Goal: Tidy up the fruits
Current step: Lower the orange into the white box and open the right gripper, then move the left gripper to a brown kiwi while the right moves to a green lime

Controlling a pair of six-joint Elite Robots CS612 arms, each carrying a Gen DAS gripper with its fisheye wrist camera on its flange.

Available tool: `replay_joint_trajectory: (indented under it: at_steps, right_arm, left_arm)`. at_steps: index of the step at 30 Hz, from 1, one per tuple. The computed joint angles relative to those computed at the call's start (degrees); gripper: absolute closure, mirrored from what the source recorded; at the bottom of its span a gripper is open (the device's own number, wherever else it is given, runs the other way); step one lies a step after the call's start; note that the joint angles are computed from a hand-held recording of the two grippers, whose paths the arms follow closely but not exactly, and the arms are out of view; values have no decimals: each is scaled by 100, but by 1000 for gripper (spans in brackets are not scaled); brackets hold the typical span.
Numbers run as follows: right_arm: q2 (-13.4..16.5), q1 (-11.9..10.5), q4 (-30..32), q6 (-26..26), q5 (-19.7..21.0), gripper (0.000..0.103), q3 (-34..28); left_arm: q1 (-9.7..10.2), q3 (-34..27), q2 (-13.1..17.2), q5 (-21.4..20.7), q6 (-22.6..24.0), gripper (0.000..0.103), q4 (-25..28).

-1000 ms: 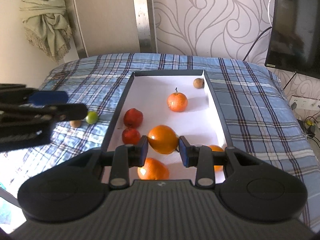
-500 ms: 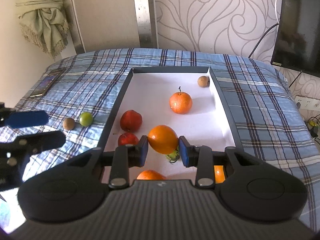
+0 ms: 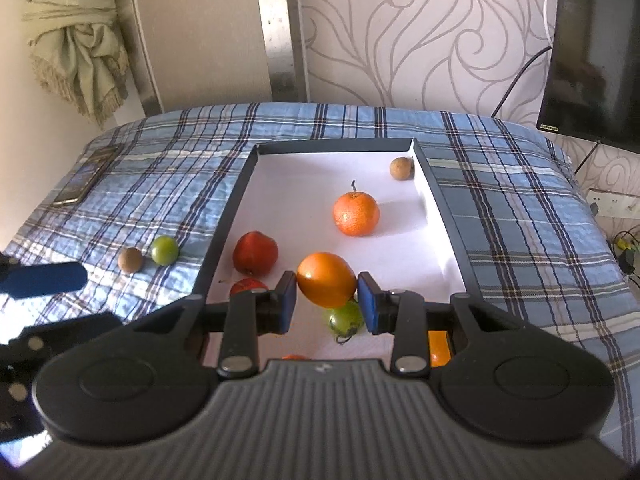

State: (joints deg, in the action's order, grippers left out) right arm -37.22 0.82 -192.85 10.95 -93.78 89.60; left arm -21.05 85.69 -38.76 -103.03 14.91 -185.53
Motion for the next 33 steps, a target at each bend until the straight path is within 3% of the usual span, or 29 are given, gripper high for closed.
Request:
replay_joint_trajectory:
  at_steps: [22, 26, 33]
  right_arm:
    - [-85, 71, -422, -11, -16, 66, 139]
    - [-108, 130, -616, -123, -25, 55, 150]
    - [-124, 223, -730, -304, 128, 55, 147]
  left_arm:
    - [88, -122, 52, -120, -49, 54, 163]
    - [121, -172, 87, -116, -117, 54, 186]
    - [215, -227, 143, -23, -236, 54, 254]
